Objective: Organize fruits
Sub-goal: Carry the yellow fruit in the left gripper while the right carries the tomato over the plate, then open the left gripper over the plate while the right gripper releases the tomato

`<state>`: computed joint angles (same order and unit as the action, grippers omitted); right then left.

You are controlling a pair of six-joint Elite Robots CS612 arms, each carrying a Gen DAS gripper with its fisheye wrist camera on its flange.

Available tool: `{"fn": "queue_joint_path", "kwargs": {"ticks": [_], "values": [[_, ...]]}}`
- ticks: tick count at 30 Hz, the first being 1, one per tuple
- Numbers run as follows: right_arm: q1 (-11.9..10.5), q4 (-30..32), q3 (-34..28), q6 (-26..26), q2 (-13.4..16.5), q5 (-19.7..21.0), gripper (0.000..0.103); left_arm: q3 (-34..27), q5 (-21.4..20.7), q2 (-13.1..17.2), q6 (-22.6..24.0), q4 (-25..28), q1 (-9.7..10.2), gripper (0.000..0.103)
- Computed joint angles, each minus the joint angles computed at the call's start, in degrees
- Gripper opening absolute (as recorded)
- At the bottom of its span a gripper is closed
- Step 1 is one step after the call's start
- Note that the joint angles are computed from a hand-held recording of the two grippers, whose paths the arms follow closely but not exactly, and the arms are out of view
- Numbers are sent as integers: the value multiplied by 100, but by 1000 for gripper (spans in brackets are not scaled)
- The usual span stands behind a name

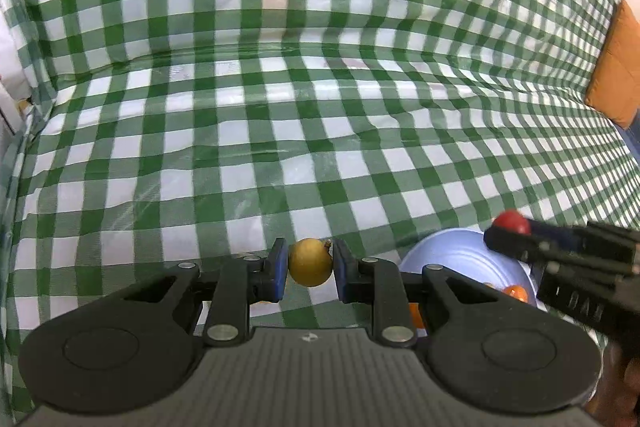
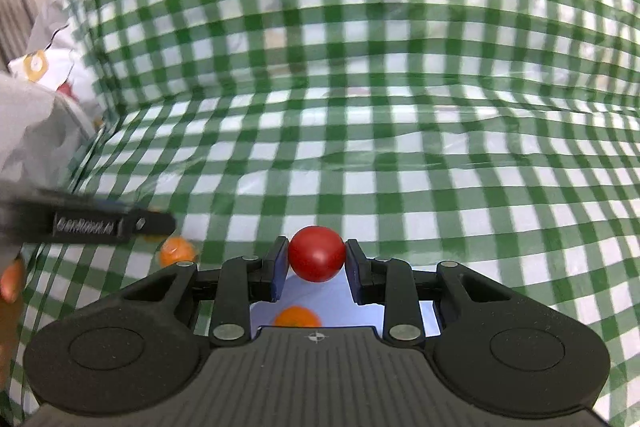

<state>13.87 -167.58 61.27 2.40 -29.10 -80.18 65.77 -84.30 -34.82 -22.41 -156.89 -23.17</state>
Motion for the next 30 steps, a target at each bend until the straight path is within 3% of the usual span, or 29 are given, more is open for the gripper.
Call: {"fn": "queue_joint_path", "kwargs": {"ticks": [3, 11, 22, 24, 30], "values": [[-33, -12, 52, 88, -27, -96, 32, -2, -221, 6, 142, -34, -4, 26], [-23, 217, 38, 89, -11, -311, 31, 21, -1384, 21, 913, 52, -107, 26], [-9, 271, 100, 65, -48, -301, 32, 135, -1719, 13, 1383, 70, -232, 26], [-6, 282, 106, 55, -54, -300, 32, 112, -1758, 23, 1371, 62, -232, 36], [11, 256, 110, 71, -60, -368, 39, 34, -1707, 63, 1391, 118, -234, 36]]}}
